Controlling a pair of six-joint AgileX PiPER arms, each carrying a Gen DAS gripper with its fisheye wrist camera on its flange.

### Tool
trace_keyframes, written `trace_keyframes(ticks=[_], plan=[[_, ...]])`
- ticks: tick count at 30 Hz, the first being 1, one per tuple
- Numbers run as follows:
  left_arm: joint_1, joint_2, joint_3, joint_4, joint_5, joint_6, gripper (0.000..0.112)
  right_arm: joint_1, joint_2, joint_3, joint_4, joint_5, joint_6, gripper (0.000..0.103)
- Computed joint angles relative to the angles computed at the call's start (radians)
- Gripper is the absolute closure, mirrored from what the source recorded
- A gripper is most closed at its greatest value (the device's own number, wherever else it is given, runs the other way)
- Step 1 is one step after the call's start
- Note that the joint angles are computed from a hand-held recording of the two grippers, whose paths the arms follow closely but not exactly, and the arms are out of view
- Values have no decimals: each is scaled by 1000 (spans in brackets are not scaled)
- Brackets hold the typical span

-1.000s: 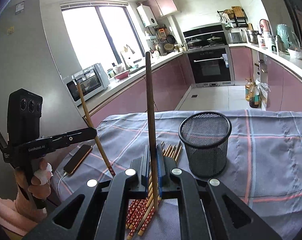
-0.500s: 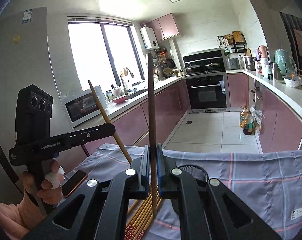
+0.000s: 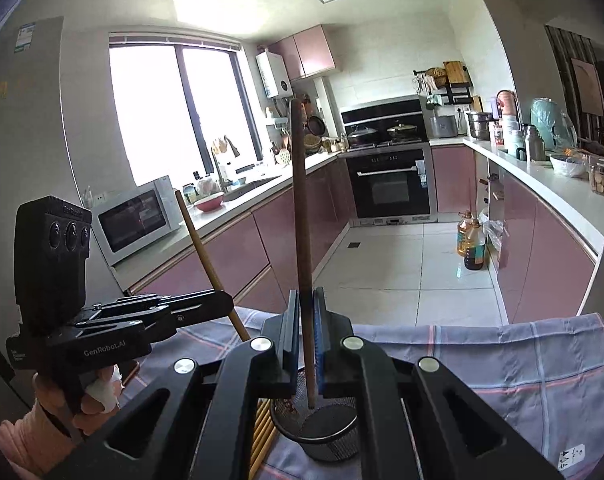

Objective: Organize utensils
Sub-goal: 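Lift the chopsticks with the right gripper over the black mesh cup, then lower the chopsticks into the mesh cup and open the right gripper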

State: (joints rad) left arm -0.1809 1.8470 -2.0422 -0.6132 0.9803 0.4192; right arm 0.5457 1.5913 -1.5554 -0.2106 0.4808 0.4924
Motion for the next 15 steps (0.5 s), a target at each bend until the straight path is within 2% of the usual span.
trace_keyframes(ticks=[5, 12, 15], plan=[[-17, 61, -28, 44, 40, 12, 105, -16, 61, -37, 136, 73, -118, 98], [-34, 110, -17, 76, 24, 15, 105, -29, 160, -161, 186, 189, -126, 97], [-45, 136, -47, 106, 27, -12, 104, -36, 203, -204, 186, 209, -115, 97]])
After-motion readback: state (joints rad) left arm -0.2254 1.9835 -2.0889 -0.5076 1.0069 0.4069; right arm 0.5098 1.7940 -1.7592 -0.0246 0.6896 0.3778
